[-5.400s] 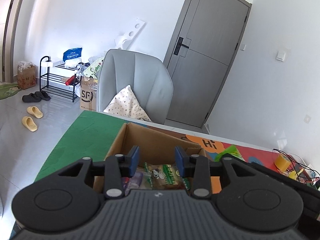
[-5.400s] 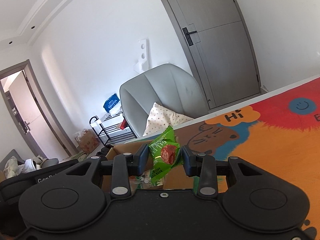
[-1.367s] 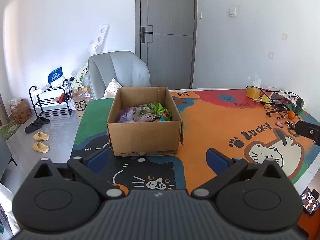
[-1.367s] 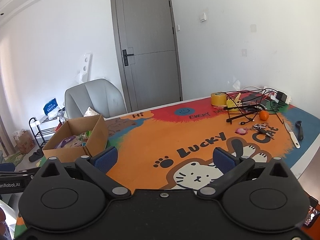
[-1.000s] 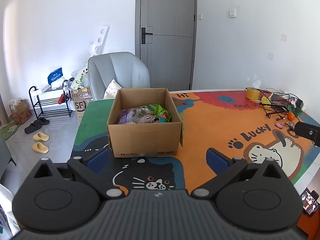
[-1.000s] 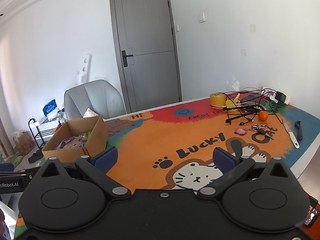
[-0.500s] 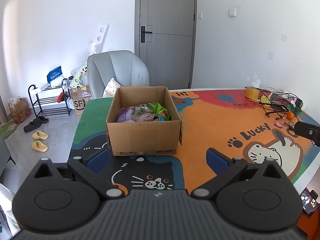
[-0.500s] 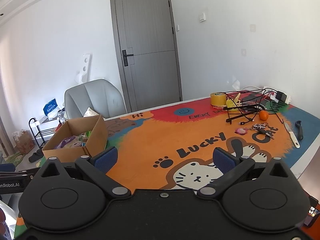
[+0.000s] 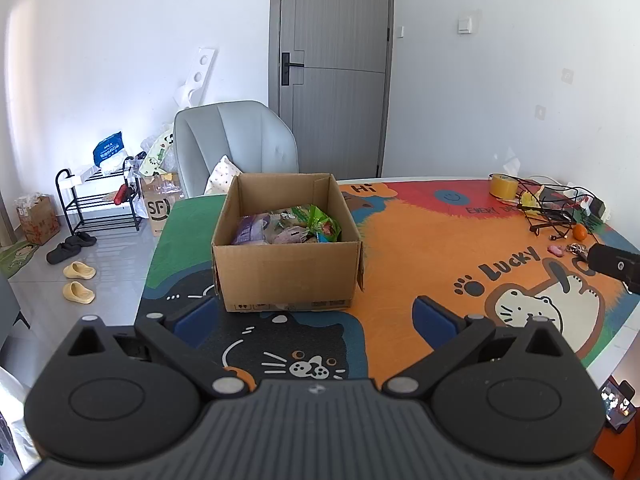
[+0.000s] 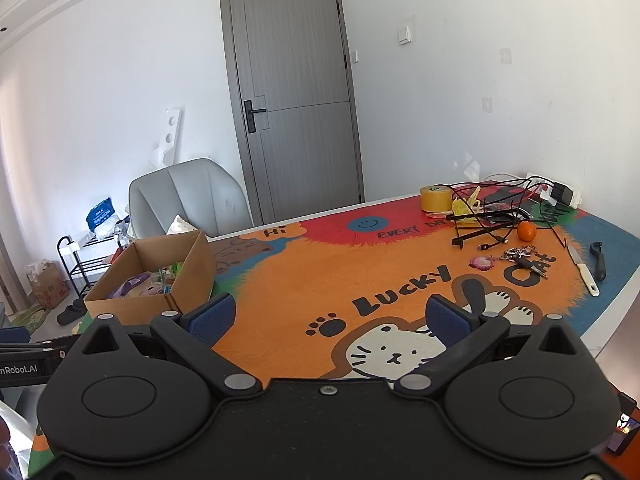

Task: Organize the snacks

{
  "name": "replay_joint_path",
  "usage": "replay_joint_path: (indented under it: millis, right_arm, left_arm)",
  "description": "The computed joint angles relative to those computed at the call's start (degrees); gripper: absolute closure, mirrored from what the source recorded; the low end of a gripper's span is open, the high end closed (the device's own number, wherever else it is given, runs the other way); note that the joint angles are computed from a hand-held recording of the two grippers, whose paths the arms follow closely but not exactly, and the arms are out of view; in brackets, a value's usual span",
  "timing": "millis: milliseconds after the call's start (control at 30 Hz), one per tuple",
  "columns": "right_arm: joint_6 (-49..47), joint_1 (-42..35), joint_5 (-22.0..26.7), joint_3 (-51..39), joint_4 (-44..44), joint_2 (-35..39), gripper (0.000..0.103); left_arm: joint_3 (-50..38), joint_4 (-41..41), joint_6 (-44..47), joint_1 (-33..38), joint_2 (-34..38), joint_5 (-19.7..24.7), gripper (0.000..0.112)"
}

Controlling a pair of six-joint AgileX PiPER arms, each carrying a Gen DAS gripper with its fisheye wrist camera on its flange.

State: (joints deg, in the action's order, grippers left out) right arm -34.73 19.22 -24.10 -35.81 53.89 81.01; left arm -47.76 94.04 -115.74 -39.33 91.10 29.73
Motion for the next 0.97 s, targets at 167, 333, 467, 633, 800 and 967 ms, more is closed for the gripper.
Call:
replay_joint_path:
  millis: [167,333,467,633,800,967]
  right_arm:
    - [-0.16,-0.03,0.09,-0.02,0.09,0.04,0.000]
    - [-0.17,0.08,0.05,0.09,0.26,-0.07,0.000]
    - [-0.43,0.09,0.14,0.07,0.45,-0.12,0.000]
    - [-0.40,0.10,0.16,0.04,0.42,-0.10,0.000]
    - [-0.65,0.13,0.12,0.02,0.73,0.03,0.000]
    - [-0.78,0.40,0.06,-0.03,0.97,0.34,0.000]
  left_arm:
    - [-0.03,-0.13,0.10,-0.01,-0.01,-0.08,0.009]
    - [-0.11,0.06,-0.05,0.15,0.11,-0.44,0.009]
    - [-0.13,0.08,-0.11,0.16,0.13,-0.41,0.009]
    - [-0.05,0.07,-0.14,0.19,0.08,-0.42,0.009]
    - [-0.01,0.29,-0.45,0.07,0.07,-0.32,0.009]
    - [-0.11,0.51,-1.10,0.17,0.17,-0.41,0.009]
